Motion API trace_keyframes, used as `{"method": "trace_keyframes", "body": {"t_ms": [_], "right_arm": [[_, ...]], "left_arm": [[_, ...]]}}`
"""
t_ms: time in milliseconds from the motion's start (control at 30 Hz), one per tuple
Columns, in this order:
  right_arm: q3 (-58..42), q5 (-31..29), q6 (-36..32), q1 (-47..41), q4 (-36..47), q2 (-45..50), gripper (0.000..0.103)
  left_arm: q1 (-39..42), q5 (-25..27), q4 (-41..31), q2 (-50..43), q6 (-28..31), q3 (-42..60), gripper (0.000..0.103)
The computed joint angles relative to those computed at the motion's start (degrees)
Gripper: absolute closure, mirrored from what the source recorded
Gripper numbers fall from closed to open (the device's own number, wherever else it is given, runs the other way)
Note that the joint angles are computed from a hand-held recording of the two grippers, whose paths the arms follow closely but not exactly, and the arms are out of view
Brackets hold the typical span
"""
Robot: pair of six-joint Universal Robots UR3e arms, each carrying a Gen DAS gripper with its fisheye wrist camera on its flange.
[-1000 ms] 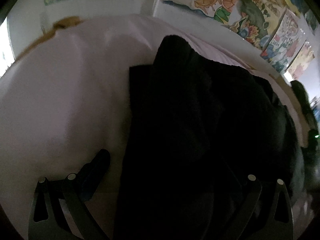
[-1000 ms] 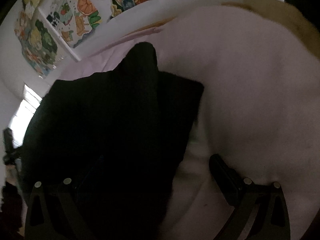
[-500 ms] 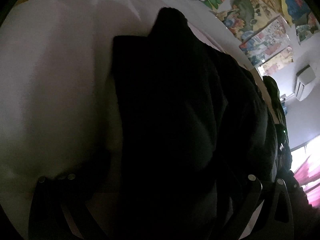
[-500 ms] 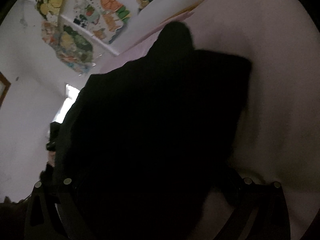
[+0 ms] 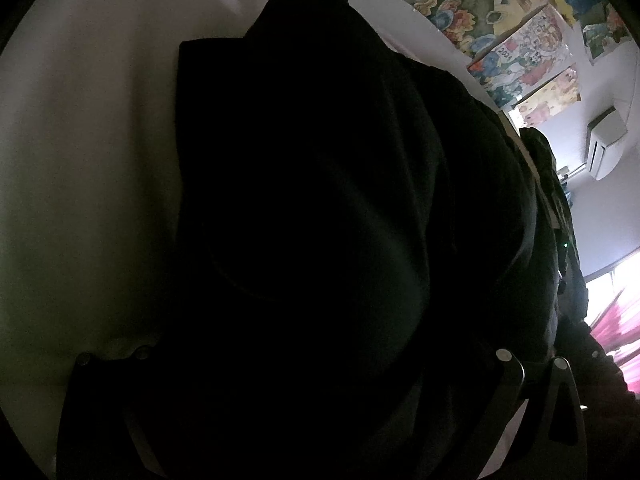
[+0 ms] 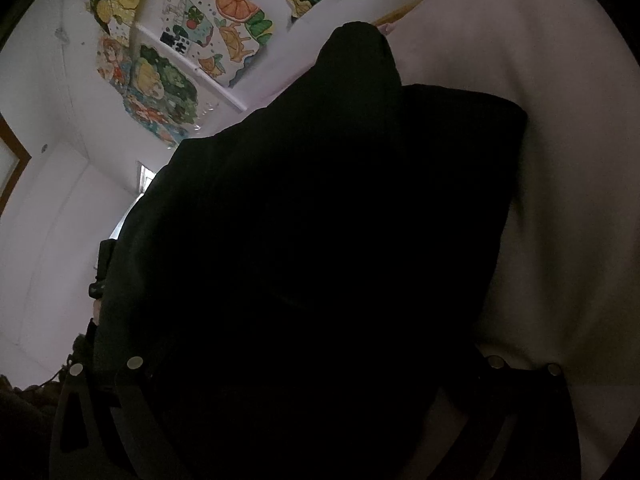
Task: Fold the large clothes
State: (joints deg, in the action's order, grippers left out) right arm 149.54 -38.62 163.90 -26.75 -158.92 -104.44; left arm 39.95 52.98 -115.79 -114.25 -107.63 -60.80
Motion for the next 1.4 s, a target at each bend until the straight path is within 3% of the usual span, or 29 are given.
{"method": "trace_keyframes", "body": {"t_ms": [400,467,567,667,767,933,1033,1133,1200,1333,1400], "right_arm": [[-3.66,-3.63,3.80,3.80,1.51,0.15,0.003],[-3.65,-2.91,3.82,3.51,3.71,-1.83,0.014],[-2.61,-0.80,2.26,1.58,7.49,-5.43,0.028],[-1.57,2.10,-1.09,-0.78,11.80,-7.85,0.038],[-0.89,2.01,-0.32,-0.40,9.35,-7.41,0.042],[-5.23,-8.11,12.74,9.12,-3.08,-3.97,0.058],[-7.07,-15.49,20.05,14.58,-2.92,-8.47,0.070],[-9.69,-20.85,26.02,19.83,1.87,-16.39,0.074],[-12.40,-24.59,29.08,24.06,7.15,-21.37,0.075],[-25.80,-45.63,39.74,46.06,20.11,-21.86,0.075],[-32.69,-55.54,46.31,58.06,26.28,-19.41,0.075]], "left_arm": [[1.15,-1.25,0.74,1.32,1.79,-3.25,0.003],[1.74,-1.69,-1.15,1.61,2.29,-2.77,0.017],[3.00,-3.42,-2.47,2.27,2.23,-3.57,0.028],[4.50,-5.46,1.97,6.79,3.48,-11.14,0.037],[6.49,-6.76,5.26,11.45,3.45,-17.71,0.049],[7.96,-8.03,12.08,21.55,1.47,-27.64,0.068],[8.57,-7.52,12.69,27.49,-0.85,-30.08,0.080],[10.84,-6.37,5.36,30.87,1.00,-26.86,0.085],[13.93,-5.78,-4.11,33.32,5.43,-22.69,0.085],[25.53,-1.69,-26.67,36.24,17.73,-11.14,0.086],[35.70,2.11,-39.80,37.58,28.92,-4.28,0.086]]}}
